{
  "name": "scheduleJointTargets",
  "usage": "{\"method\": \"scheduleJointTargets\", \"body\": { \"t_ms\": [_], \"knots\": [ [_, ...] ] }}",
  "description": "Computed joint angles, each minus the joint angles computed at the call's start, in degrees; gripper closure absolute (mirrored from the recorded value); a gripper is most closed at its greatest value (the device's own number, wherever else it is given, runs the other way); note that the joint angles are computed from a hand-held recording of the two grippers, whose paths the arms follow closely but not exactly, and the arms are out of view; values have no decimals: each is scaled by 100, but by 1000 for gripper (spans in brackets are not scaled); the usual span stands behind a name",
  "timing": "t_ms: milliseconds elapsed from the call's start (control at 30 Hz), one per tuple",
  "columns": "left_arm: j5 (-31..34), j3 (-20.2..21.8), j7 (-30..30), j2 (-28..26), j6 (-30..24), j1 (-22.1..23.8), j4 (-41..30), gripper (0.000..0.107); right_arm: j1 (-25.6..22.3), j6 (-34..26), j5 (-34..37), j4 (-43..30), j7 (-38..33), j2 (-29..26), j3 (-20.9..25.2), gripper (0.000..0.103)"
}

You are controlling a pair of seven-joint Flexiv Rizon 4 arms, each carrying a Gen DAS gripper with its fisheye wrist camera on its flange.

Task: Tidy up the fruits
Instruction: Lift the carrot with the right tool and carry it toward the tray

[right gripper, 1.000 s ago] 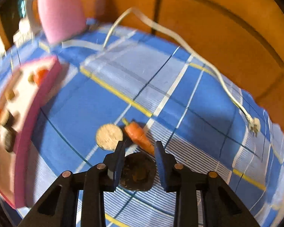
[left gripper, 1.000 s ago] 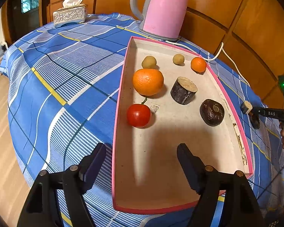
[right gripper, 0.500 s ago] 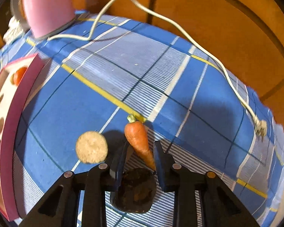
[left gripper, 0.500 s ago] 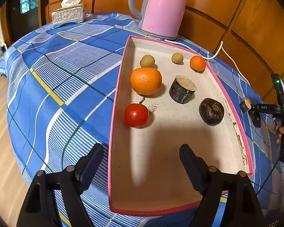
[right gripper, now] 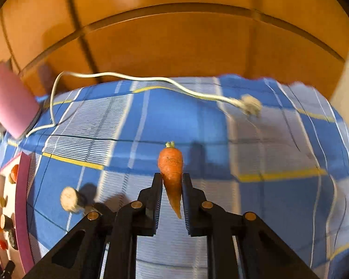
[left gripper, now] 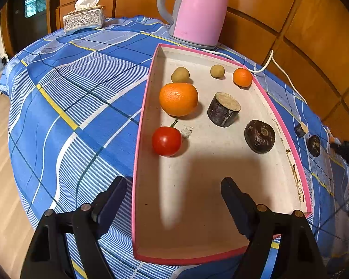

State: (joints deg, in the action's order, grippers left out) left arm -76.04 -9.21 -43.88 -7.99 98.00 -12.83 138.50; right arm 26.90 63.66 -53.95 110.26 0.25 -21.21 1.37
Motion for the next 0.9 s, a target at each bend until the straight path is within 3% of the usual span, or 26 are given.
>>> {"method": "scheduleJointTargets", "body": {
  "t_ms": [300, 567, 700, 900],
  "knots": [
    [-331, 104, 254, -32, 17, -186, -80, 22, -89, 639, -343, 1126, 968, 539, 257, 87],
    [-499, 175, 360, -9, 26, -299, -95, 22, 174, 560, -417, 1224, 878, 538, 451, 87],
    [-1773, 499, 1336, -70, 207, -933, -412, 22, 167, 701, -562, 1232, 999, 509, 385, 87],
    [-1662, 936, 1182, -50, 166, -1320, -421, 22, 94, 994, -957, 1182, 1252, 410, 192, 86]
  ]
}}
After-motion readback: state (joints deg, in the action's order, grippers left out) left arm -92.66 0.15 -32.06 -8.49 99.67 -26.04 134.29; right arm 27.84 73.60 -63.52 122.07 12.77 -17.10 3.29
